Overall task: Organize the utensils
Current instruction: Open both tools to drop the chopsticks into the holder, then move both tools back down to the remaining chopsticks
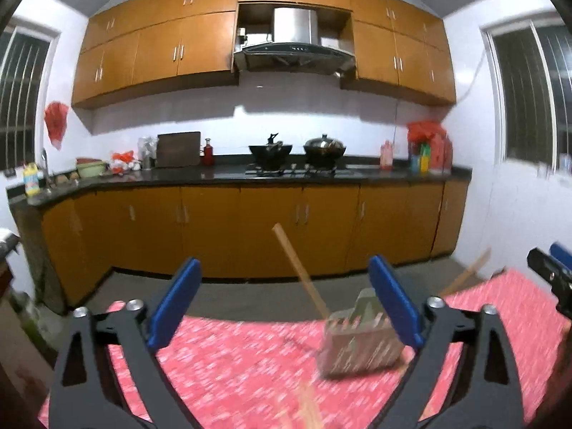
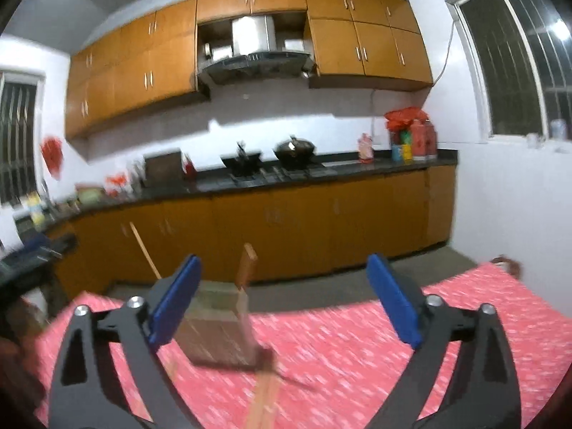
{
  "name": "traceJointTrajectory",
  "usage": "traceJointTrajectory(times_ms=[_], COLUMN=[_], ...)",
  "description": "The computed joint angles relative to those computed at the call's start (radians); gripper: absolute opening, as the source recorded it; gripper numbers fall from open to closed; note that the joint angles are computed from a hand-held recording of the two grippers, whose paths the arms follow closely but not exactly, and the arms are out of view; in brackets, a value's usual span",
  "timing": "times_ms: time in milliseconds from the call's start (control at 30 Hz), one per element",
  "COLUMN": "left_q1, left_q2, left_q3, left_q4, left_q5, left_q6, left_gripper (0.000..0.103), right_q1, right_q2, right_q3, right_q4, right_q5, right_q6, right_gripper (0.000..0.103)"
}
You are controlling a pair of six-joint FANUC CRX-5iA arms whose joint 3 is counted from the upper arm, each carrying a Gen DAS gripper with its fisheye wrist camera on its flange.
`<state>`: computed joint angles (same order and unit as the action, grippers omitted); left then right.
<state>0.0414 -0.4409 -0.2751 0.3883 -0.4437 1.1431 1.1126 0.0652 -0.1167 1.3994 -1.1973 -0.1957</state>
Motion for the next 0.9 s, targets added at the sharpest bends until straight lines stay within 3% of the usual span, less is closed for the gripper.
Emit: traceJointTrajectory(times_ms=[67, 167, 200, 267, 333, 400, 600, 700, 733, 767, 900], left_q1=[0.024, 0.053, 0.058, 0.072, 0.091, 0.112, 0.145, 0.149, 0.152, 0.148, 0.128], left_q2=[-0.051, -0.112, -0.129, -0.149, -0.157, -0.166, -0.179, -0.188, -0.190, -0.190, -0.162], left_q3=[-0.046, -0.101, -0.116, -0.136, -0.154, -0.174, -0.214, -0.242, -0.250, -0.257, -0.246], left_q4=[-0.032, -0.111, -0.146, -0.190, -0.183, -0.177, -0.135, -0.093, -0.077, -0.067, -0.071], left_q5=[-0.031, -0.105, -0.137, -0.208, -0.261, -0.309, -0.388, -0.401, -0.403, -0.403, -0.428], left_q6=[-0.013, 0.003, 0.022, 0.054, 0.061, 0.082, 0.076, 0.042, 0.030, 0.026, 0.030], left_gripper=[0.099, 0.100, 0.100, 0.100, 0.100, 0.100, 0.100, 0.100, 0.100, 0.098, 0.085], right_q1=[0.035, 0.057, 0.061, 0.064, 0.056, 0.059, 0.086, 0.083, 0.085, 0.084, 0.081], right_q2=[-0.002, -0.012, -0.016, -0.013, -0.020, -0.019, 0.035, 0.046, 0.063, 0.061, 0.027], right_q3=[-0.013, -0.042, -0.048, -0.035, -0.040, -0.050, -0.021, -0.021, 0.007, 0.001, -0.033], right_q4=[-0.109, -0.248, -0.317, -0.455, -0.573, -0.648, -0.688, -0.693, -0.714, -0.712, -0.715], right_q5=[-0.045, -0.030, -0.004, 0.029, 0.099, 0.144, 0.123, 0.104, 0.058, 0.048, 0.037], right_q6=[0.050, 0.063, 0.069, 0.096, 0.106, 0.099, 0.142, 0.152, 0.172, 0.160, 0.092], right_gripper=[0.093, 0.091, 0.087, 0.060, 0.046, 0.041, 0.040, 0.025, 0.009, 0.005, 0.002])
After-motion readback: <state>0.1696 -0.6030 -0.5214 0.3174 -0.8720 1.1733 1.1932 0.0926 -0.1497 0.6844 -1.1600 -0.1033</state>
